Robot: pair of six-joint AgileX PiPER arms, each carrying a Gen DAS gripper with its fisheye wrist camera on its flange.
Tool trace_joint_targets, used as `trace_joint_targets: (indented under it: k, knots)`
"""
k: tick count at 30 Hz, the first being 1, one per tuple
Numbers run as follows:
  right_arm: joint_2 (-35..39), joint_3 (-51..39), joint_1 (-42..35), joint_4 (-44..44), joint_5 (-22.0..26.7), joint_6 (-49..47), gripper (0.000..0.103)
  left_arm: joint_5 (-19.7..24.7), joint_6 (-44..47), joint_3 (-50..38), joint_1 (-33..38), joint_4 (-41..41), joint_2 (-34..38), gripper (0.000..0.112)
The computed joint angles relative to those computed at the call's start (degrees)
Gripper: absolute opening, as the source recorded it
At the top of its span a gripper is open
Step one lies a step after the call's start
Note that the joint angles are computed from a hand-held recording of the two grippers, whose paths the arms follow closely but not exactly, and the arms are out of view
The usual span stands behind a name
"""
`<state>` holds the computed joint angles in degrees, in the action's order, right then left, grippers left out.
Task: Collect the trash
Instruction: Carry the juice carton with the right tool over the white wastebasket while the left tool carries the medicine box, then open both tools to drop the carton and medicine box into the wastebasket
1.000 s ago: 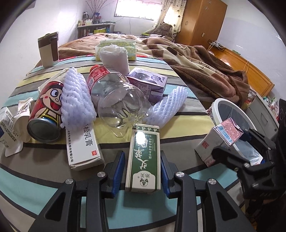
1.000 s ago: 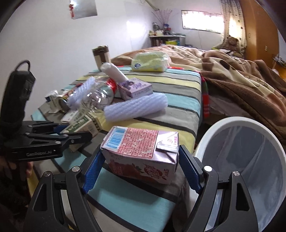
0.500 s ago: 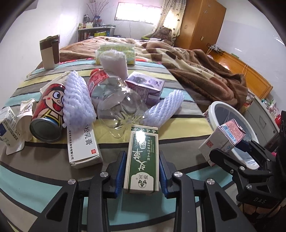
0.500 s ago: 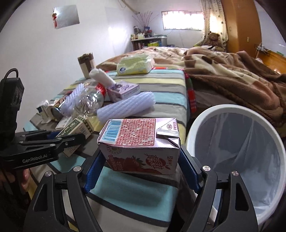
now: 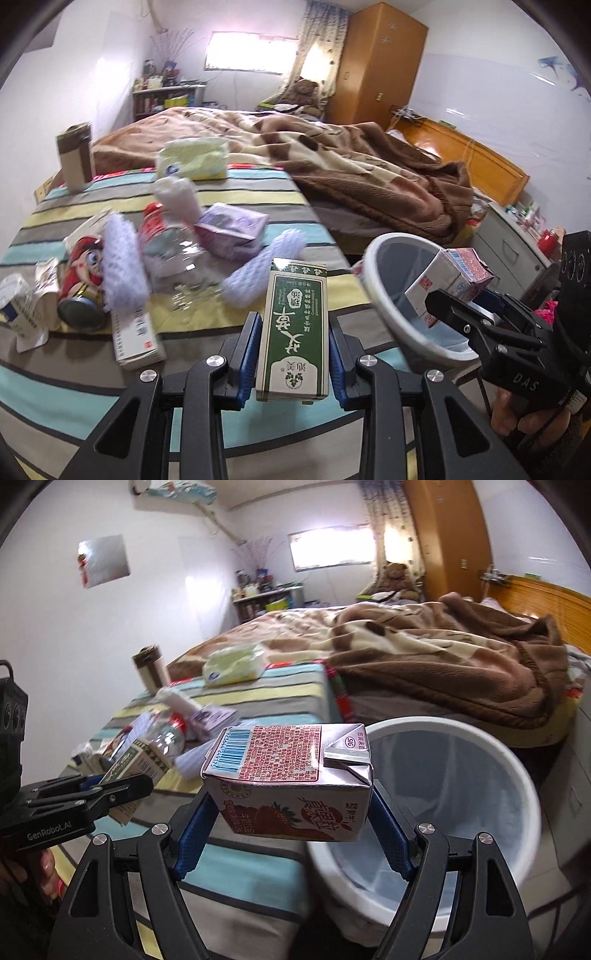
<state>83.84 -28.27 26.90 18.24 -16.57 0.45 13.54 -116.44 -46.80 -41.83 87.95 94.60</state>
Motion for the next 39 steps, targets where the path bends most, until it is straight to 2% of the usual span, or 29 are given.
trace_joint_targets:
  k: [6,9,12,19,23,25,34,35,37,39]
  knots:
    - [-2.53,0.92,-2.83,10.53,0.86,-9.01,0.080,-0.89,8.77,-5.51,-2.58,-7.12,2.78,0.034]
    - [-2.44,0.63,-4.03,19.31,1.14,-16.81,0.080,-1.37,13.04,-9.28,-3.56,-10.26,5.11,0.034]
    - [-2.31,0.96,-6.16,20.74,1.48,-17.83,0.080,-3.26,25.90,-13.78,-3.60,-22.14,8.05,0.034]
    - [0.38,0.48,-8.72,25.91,2.09,-23.22,0.080,-2.67,53.39,-23.39,-4.89,-47.31,14.57,0.034]
    - [1.17,0.11,-11.30,21.84,3.77,-20.02,0.080,-1.59,63.54,-27.06,-4.95,-57.01,17.43,0.034]
    - [1.80,-0.15,-11.66,24.92,3.66,-22.89,0.080,-1.14,68.90,-28.89,-5.01,-61.83,18.84,0.034]
    - [4.65,-1.45,-16.36,20.89,6.22,-20.22,0.081,1.06,80.46,-36.17,-5.15,-72.16,23.85,0.034]
    - [4.80,-1.57,-16.79,20.49,6.53,-19.81,0.081,1.19,82.07,-36.48,-5.01,-73.87,24.10,0.035]
    - [5.04,-1.55,-17.75,16.88,7.14,-16.10,0.081,1.17,81.89,-36.58,-4.94,-73.87,24.33,0.048]
    - [5.25,-1.54,-18.39,11.78,7.39,-10.99,0.081,0.57,82.04,-36.05,-4.78,-74.45,24.05,0.051]
